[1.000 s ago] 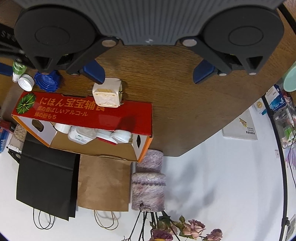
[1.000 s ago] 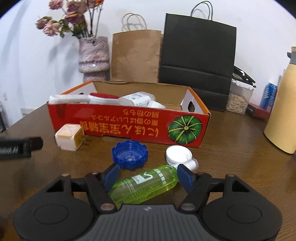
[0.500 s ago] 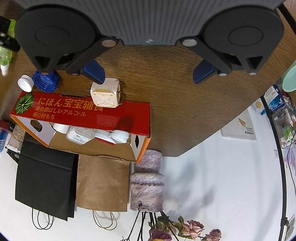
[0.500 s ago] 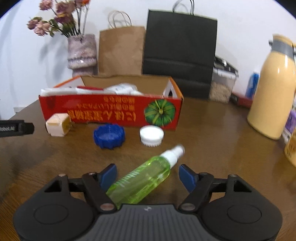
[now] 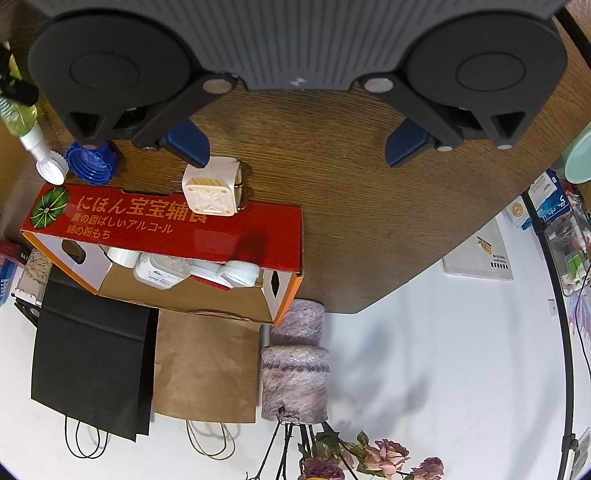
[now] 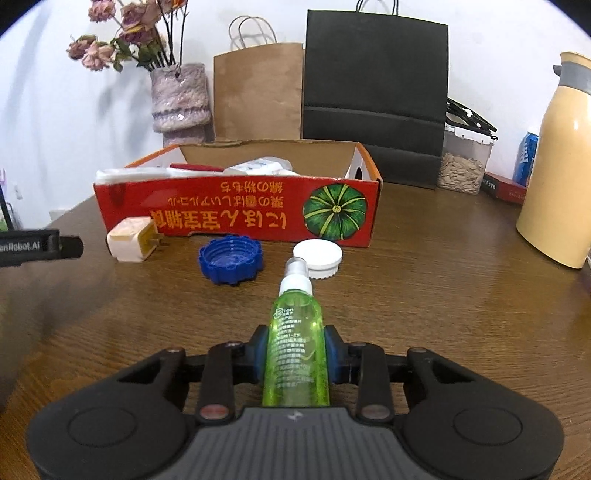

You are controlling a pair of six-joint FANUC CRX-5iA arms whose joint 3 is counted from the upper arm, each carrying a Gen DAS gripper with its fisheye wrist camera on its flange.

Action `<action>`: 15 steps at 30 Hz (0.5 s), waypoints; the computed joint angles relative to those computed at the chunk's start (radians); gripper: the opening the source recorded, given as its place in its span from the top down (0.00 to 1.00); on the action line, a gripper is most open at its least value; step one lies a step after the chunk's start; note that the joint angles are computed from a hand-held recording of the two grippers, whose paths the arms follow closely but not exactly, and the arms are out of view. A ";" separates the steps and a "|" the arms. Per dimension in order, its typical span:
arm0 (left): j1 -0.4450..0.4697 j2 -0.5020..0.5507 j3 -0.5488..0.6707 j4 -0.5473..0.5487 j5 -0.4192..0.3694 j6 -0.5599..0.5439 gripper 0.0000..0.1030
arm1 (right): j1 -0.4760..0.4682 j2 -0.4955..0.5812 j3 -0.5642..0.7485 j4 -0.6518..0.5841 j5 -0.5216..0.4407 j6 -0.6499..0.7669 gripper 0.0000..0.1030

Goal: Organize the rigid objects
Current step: 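Lift green bottle with right tool while left tool closes on white cube plug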

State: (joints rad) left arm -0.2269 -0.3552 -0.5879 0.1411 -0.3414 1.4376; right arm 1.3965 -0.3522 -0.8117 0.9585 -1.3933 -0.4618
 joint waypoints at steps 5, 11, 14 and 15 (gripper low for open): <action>0.000 0.001 -0.022 0.067 0.022 -0.072 0.00 | 0.013 -0.009 -0.045 0.110 -0.040 -0.035 0.71; -0.020 0.023 -0.028 0.109 0.049 -0.125 0.00 | -0.027 -0.002 -0.074 0.208 -0.057 -0.045 0.71; -0.039 0.044 0.002 0.043 0.047 -0.064 0.00 | -0.059 0.003 -0.093 0.266 -0.047 -0.069 0.71; -0.044 0.050 0.007 0.033 0.049 -0.055 0.00 | -0.071 0.004 -0.097 0.280 -0.040 -0.072 0.71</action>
